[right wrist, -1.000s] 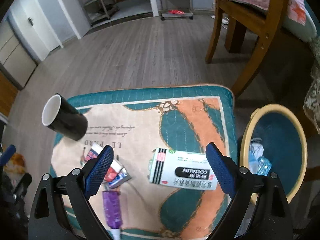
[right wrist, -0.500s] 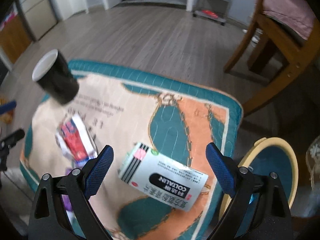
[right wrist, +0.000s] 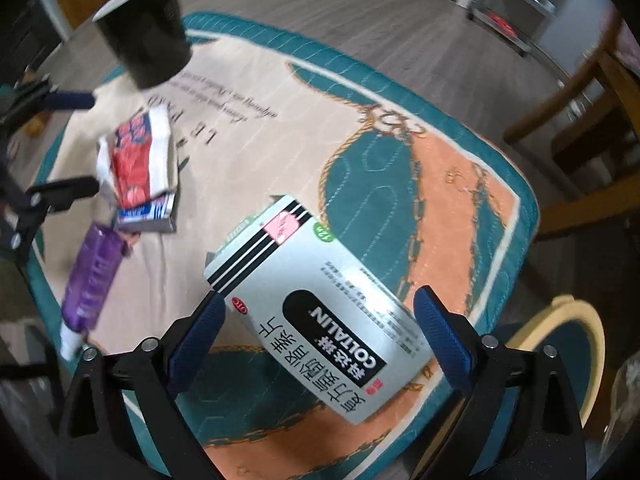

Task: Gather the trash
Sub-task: 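Grasp the white COLTALIN medicine box with the right tool while the left tool grasps the red wrapper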

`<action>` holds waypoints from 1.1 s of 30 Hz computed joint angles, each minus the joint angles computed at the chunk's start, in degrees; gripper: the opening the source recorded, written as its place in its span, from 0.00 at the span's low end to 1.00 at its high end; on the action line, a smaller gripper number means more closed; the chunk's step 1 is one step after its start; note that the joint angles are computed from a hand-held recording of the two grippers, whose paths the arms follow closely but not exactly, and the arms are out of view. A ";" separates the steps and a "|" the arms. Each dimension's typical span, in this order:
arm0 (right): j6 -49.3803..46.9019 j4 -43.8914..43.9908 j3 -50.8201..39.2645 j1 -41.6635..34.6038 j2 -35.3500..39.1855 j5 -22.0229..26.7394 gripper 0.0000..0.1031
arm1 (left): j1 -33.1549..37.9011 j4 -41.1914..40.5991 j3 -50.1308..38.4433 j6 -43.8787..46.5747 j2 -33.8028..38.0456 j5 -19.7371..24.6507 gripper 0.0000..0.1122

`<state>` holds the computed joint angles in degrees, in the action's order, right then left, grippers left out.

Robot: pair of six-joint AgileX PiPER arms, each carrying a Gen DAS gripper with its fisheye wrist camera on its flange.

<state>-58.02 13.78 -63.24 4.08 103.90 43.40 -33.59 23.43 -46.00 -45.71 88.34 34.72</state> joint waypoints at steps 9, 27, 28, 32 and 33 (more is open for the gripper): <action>2.17 -5.61 1.83 3.35 2.74 -4.60 0.94 | 4.18 -5.39 1.33 6.47 2.42 -3.82 0.86; 4.59 -1.00 -5.57 1.08 1.97 4.53 0.79 | 5.55 -13.26 1.73 14.78 0.63 -3.21 0.59; 5.31 -1.46 -5.22 1.26 1.25 3.97 0.79 | 5.04 -12.29 1.80 13.76 0.47 -2.95 0.59; 4.73 -0.69 -4.70 -0.43 -1.67 5.19 0.79 | 3.58 -9.87 2.33 11.22 -1.93 -1.91 0.52; 4.43 -0.37 -4.11 -0.86 -2.20 4.90 0.79 | 3.39 -9.51 2.41 10.70 -2.59 -1.96 0.44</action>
